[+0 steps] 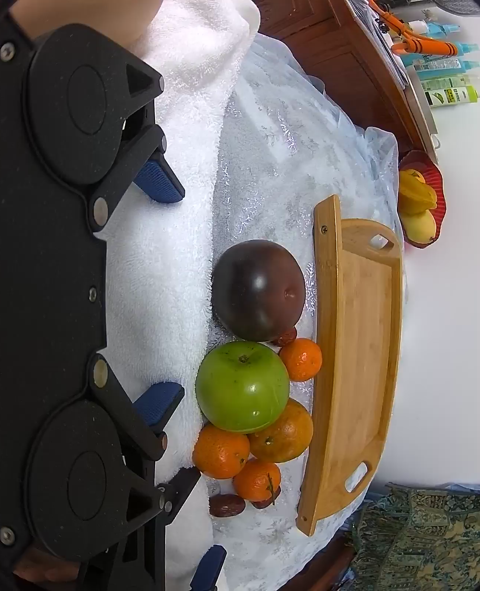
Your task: Organize fruits
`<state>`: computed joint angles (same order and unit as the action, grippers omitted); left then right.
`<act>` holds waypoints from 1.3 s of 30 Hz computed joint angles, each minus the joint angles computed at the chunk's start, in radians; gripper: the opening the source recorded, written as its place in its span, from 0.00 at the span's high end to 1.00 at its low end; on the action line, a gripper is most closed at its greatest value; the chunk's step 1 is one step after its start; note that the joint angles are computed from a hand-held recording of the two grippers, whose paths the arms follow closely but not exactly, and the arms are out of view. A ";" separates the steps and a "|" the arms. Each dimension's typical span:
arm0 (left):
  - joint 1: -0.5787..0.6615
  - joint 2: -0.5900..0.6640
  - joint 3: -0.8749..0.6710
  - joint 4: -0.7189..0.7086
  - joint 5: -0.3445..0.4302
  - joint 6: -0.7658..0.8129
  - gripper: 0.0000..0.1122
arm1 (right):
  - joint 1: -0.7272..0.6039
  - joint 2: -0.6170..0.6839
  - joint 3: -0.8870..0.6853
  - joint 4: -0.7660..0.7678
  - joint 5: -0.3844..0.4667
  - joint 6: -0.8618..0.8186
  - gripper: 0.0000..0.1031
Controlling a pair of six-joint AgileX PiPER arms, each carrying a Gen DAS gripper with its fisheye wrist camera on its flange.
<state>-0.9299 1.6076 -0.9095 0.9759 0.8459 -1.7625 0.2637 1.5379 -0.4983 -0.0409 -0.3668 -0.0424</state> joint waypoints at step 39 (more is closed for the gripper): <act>-0.002 0.003 -0.003 -0.005 0.009 0.010 0.08 | -0.001 -0.001 0.004 0.001 -0.005 -0.005 0.00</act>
<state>-0.9317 1.6103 -0.9127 0.9710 0.8545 -1.7522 0.2629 1.5368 -0.4947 -0.0395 -0.3718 -0.0474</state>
